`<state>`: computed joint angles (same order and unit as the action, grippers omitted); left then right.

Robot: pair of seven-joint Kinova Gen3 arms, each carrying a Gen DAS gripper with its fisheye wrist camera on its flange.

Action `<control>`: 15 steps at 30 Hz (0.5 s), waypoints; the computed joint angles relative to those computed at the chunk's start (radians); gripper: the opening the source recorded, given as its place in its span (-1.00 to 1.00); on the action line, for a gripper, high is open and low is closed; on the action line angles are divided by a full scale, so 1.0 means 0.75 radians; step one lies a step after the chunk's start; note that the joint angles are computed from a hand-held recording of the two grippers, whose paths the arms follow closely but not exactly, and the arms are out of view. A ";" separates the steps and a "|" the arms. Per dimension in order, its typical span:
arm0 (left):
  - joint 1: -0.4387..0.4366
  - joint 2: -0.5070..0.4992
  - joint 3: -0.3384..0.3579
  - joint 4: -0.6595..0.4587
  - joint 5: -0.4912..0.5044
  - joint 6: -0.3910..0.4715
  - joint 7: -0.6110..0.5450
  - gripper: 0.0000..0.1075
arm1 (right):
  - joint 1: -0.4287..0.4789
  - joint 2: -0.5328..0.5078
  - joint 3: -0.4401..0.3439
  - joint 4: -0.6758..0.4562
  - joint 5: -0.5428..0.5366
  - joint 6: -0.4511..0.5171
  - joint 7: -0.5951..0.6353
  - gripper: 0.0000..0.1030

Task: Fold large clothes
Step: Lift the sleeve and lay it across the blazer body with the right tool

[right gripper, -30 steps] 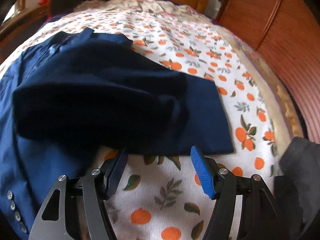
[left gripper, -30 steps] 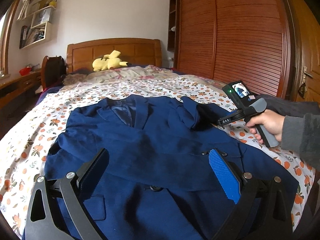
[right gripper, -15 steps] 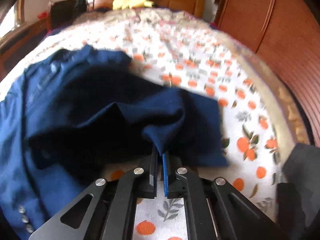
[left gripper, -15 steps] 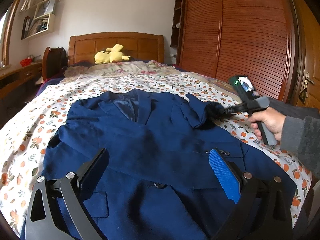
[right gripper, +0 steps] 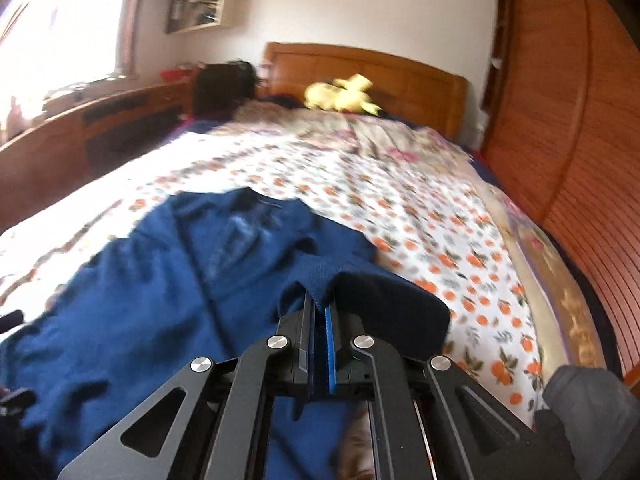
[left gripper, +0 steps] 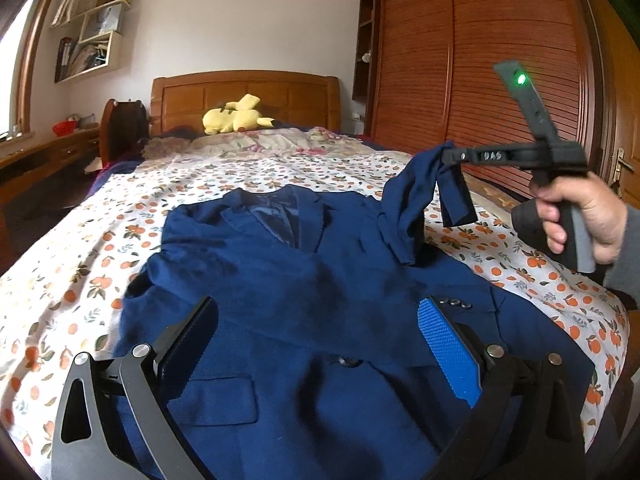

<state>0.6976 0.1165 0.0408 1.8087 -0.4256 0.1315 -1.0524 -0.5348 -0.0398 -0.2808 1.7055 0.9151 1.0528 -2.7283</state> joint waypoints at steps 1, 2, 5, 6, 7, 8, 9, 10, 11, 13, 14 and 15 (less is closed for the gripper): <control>0.008 -0.010 -0.014 0.011 -0.011 -0.001 0.011 0.87 | -0.013 0.008 -0.014 -0.015 0.008 0.006 -0.002 -0.94; 0.008 -0.019 -0.017 0.018 -0.019 -0.001 0.019 0.87 | -0.028 0.016 -0.026 -0.030 0.014 0.010 0.000 -0.94; -0.001 -0.051 -0.022 0.050 -0.067 -0.003 0.061 0.87 | -0.085 0.049 -0.048 -0.075 0.030 0.028 0.014 -0.94; -0.003 -0.060 -0.021 0.058 -0.095 -0.002 0.086 0.87 | -0.105 0.060 -0.050 -0.089 0.029 0.031 0.021 -0.94; -0.012 -0.070 -0.014 0.068 -0.119 -0.001 0.106 0.87 | -0.125 0.071 -0.052 -0.102 0.026 0.031 0.027 -0.94; -0.026 -0.081 -0.005 0.079 -0.137 -0.001 0.122 0.87 | -0.144 0.079 -0.050 -0.111 0.023 0.033 0.030 -0.94; -0.042 -0.088 0.009 0.086 -0.145 0.000 0.130 0.87 | -0.161 0.088 -0.048 -0.120 0.011 0.029 0.037 -0.94; -0.062 -0.096 0.025 0.092 -0.146 0.002 0.131 0.87 | -0.174 0.091 -0.043 -0.121 0.000 0.022 0.039 -0.93; -0.079 -0.102 0.039 0.098 -0.152 0.005 0.137 0.87 | -0.184 0.097 -0.038 -0.123 -0.030 0.003 0.046 -0.93; -0.120 -0.119 0.071 0.113 -0.136 0.005 0.121 0.87 | -0.207 0.110 -0.034 -0.119 -0.063 0.007 0.048 -0.90; -0.144 -0.122 0.089 0.116 -0.105 0.003 0.091 0.87 | -0.221 0.121 -0.031 -0.121 -0.066 0.021 0.044 -0.90; -0.173 -0.130 0.114 0.125 -0.089 -0.001 0.075 0.87 | -0.234 0.131 -0.029 -0.122 -0.076 0.032 0.037 -0.88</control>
<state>0.5676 0.0189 0.1261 1.9025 -0.4920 0.1309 -0.9965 -0.7106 0.0585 -0.3023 1.6138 0.8578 1.0767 -2.7003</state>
